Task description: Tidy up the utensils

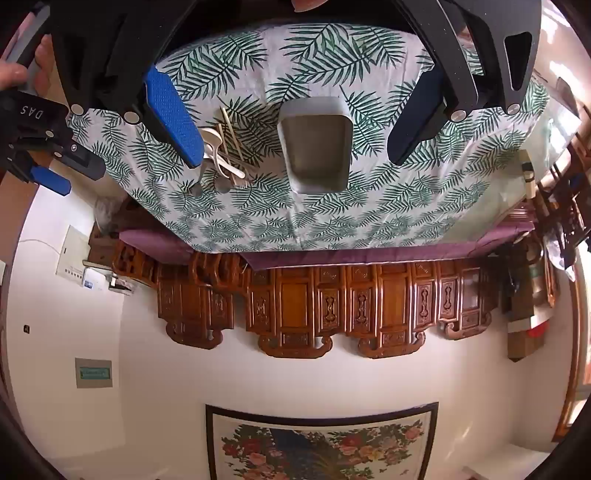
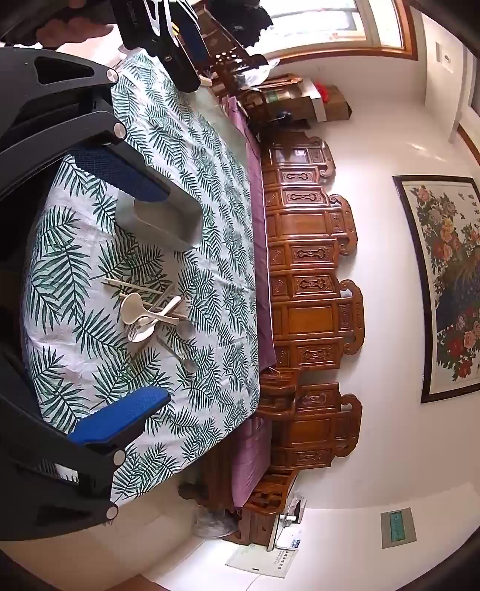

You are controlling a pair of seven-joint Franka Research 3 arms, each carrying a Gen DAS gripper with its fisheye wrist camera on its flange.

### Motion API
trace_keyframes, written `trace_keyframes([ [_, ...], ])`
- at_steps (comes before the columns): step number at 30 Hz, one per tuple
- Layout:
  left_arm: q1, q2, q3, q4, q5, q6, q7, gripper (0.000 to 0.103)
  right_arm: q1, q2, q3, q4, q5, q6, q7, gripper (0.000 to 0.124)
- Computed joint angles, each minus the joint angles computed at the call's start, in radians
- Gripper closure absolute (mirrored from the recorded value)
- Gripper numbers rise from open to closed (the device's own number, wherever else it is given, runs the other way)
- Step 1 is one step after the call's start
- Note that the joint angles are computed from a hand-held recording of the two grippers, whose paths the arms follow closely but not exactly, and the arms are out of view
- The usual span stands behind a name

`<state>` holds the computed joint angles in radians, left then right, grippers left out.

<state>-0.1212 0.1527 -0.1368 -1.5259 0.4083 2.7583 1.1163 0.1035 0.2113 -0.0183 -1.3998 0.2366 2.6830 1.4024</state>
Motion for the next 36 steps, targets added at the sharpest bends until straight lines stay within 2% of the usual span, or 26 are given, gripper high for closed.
trace_keyframes([
  [36,-0.004,-0.003,-0.001,0.012,0.006,-0.01,-0.005,0.006,-0.006,0.005,0.002,0.018,0.017,-0.014,-0.005,0.023],
])
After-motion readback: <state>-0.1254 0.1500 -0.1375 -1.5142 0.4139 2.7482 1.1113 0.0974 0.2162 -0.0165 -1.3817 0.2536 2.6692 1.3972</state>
